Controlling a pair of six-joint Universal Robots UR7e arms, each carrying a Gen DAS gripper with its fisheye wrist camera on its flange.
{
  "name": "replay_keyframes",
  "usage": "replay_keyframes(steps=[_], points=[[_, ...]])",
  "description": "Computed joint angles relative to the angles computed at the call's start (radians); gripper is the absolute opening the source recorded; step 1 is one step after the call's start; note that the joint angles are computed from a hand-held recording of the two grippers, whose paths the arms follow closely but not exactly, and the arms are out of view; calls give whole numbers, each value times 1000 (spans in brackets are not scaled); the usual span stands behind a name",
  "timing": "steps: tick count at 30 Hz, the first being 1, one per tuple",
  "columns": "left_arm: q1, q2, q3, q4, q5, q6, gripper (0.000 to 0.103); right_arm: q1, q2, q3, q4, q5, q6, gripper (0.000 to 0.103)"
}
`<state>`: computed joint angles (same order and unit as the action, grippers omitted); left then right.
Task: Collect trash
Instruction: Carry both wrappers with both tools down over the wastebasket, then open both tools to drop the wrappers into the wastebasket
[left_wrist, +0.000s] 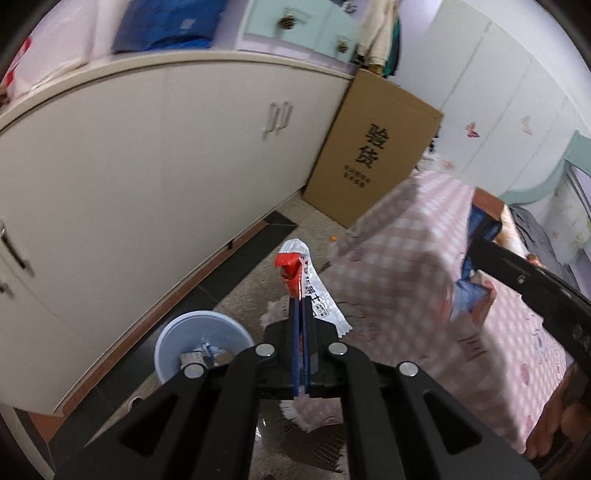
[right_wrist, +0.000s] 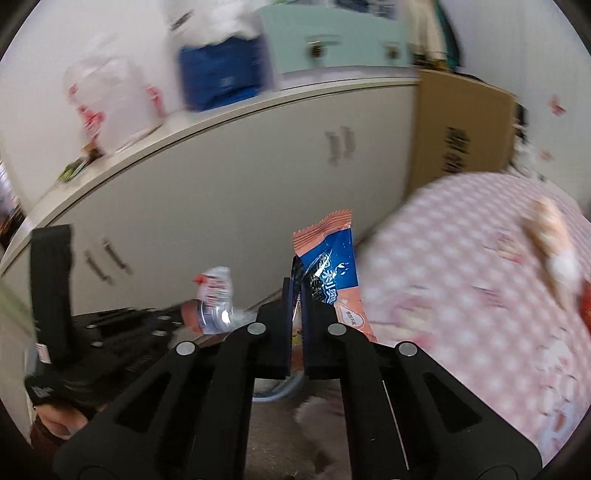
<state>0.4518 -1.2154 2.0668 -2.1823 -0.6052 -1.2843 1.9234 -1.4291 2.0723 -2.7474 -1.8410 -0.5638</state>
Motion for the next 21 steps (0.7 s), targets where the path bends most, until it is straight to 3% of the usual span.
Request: replay_keyframes(steps=[7, 15, 21], points=[[72, -71, 68, 77, -56, -102, 1, 18, 179, 21, -47, 4, 0, 4], [189, -77, 135, -32, -131, -53, 2, -32, 346, 8, -114, -36, 4, 4], [256, -50, 161, -103, -179, -15, 2, -49, 386, -8, -89, -71, 6, 4]])
